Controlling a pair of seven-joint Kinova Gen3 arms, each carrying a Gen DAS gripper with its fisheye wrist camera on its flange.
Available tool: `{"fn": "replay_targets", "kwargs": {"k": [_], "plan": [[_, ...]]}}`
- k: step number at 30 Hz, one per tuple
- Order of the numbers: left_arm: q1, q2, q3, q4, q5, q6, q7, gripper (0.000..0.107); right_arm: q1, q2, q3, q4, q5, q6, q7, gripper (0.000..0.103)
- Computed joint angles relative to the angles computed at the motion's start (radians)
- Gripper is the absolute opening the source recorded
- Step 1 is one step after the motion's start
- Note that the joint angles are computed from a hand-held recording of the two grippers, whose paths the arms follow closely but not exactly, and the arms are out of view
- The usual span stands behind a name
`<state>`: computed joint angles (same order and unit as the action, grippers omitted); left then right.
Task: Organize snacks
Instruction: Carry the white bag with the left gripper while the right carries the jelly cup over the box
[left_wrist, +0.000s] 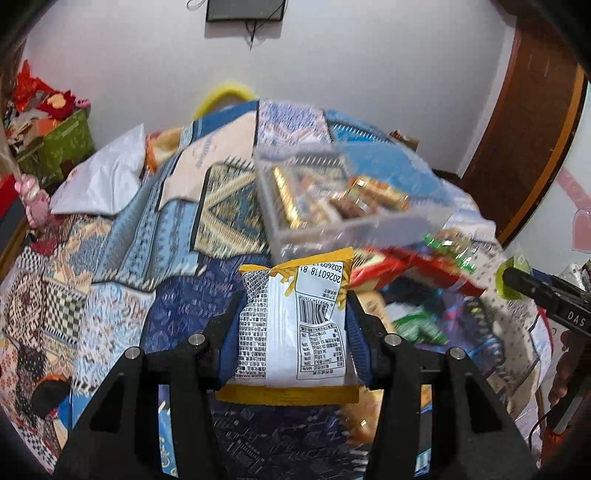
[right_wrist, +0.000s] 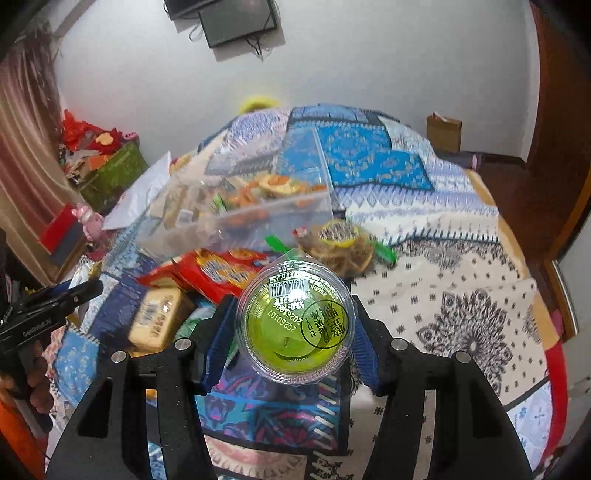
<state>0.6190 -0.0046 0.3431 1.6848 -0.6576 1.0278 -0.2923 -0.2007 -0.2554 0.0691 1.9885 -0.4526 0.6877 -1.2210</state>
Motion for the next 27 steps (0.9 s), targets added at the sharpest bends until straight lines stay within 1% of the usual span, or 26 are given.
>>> {"fn": "replay_targets", "kwargs": {"k": [7, 10, 13, 16, 20, 27], "plan": [[0.008, 0.034, -0.013, -0.075, -0.047, -0.014, -0.029, 0.050, -0.022, 0.001, 0.015, -0.032, -0.037, -0.029, 0.019, 0.055], [0.015, 0.055, -0.028, -0.111, -0.068, -0.018, -0.038, 0.050, -0.030, 0.008, 0.020, -0.043, -0.057, -0.042, 0.030, 0.054], [0.013, 0.075, -0.053, -0.144, -0.065, -0.039, -0.068, 0.050, -0.043, 0.028, 0.034, -0.061, -0.093, -0.050, 0.064, 0.054], [0.012, 0.097, -0.075, -0.172, -0.060, -0.059, -0.096, 0.050, -0.044, 0.044, 0.017, -0.068, -0.104, -0.075, 0.079, 0.054], [0.011, 0.129, -0.108, -0.207, -0.050, -0.085, -0.132, 0.050, -0.045, 0.092, 0.012, -0.098, -0.139, -0.081, 0.114, 0.054], [0.000, 0.176, -0.162, -0.240, -0.019, -0.136, -0.176, 0.050, -0.014, 0.169, -0.033, -0.153, -0.174, -0.106, 0.153, 0.054]]}}
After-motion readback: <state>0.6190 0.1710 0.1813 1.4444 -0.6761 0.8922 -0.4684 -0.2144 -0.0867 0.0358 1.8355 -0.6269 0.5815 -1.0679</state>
